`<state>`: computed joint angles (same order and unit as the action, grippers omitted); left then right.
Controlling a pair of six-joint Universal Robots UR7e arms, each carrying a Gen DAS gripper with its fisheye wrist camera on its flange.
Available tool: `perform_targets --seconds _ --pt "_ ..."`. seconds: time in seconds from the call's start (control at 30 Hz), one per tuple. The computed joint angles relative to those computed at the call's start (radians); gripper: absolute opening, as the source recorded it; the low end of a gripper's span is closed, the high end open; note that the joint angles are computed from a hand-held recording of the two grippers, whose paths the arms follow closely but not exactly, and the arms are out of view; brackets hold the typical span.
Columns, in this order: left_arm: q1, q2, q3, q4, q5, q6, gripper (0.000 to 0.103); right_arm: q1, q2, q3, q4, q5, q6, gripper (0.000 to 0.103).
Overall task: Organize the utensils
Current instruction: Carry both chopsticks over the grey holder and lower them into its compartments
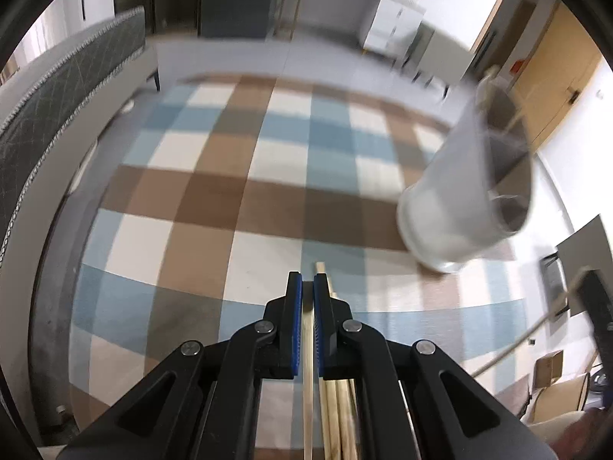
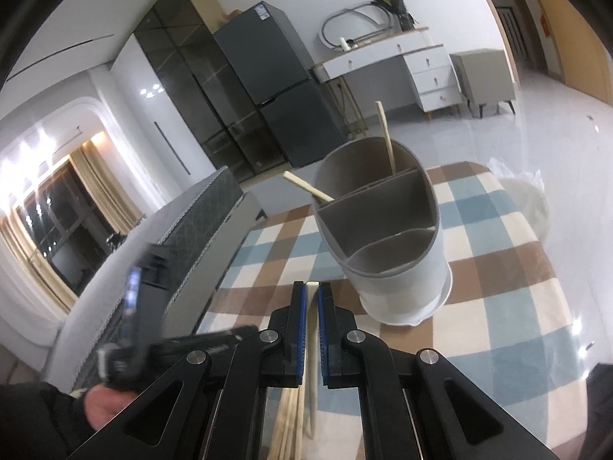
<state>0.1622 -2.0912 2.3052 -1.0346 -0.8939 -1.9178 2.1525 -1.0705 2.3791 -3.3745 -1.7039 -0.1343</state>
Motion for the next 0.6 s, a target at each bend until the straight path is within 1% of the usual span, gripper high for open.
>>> perform_targets --seconds 0.03,0.07,0.1,0.13,0.2,0.33,0.37,0.47,0.6 --pt "-0.035 -0.001 -0.007 0.034 0.005 -0.04 0.002 0.009 -0.004 0.007 -0.01 -0.008 -0.003 0.005" --pt "-0.051 -0.011 -0.005 0.045 0.015 -0.059 0.002 0.019 -0.008 0.014 -0.018 -0.013 -0.006 0.005" --pt "-0.097 -0.016 -0.012 0.091 0.015 -0.109 0.002 0.029 -0.013 0.02 -0.026 -0.018 -0.011 0.005" --pt "-0.114 -0.003 -0.016 0.102 0.018 -0.13 0.001 0.039 -0.016 0.021 -0.031 -0.027 -0.016 0.005" --pt "-0.162 -0.032 -0.015 0.121 0.03 -0.147 0.001 0.059 -0.02 0.027 -0.044 -0.043 -0.021 0.005" --pt "-0.206 -0.031 -0.028 0.162 0.046 -0.169 0.001 0.083 -0.035 0.036 -0.049 -0.066 -0.012 0.005" --pt "-0.227 -0.021 -0.037 0.172 0.04 -0.181 0.001 0.087 -0.038 0.037 -0.047 -0.071 -0.01 0.005" --pt "-0.234 0.007 -0.054 0.167 0.053 -0.16 0.001 0.102 -0.042 0.035 -0.041 -0.086 -0.021 0.005" --pt "-0.212 0.033 -0.062 0.123 0.073 -0.095 0.001 0.113 -0.048 0.03 -0.035 -0.1 -0.032 0.005"
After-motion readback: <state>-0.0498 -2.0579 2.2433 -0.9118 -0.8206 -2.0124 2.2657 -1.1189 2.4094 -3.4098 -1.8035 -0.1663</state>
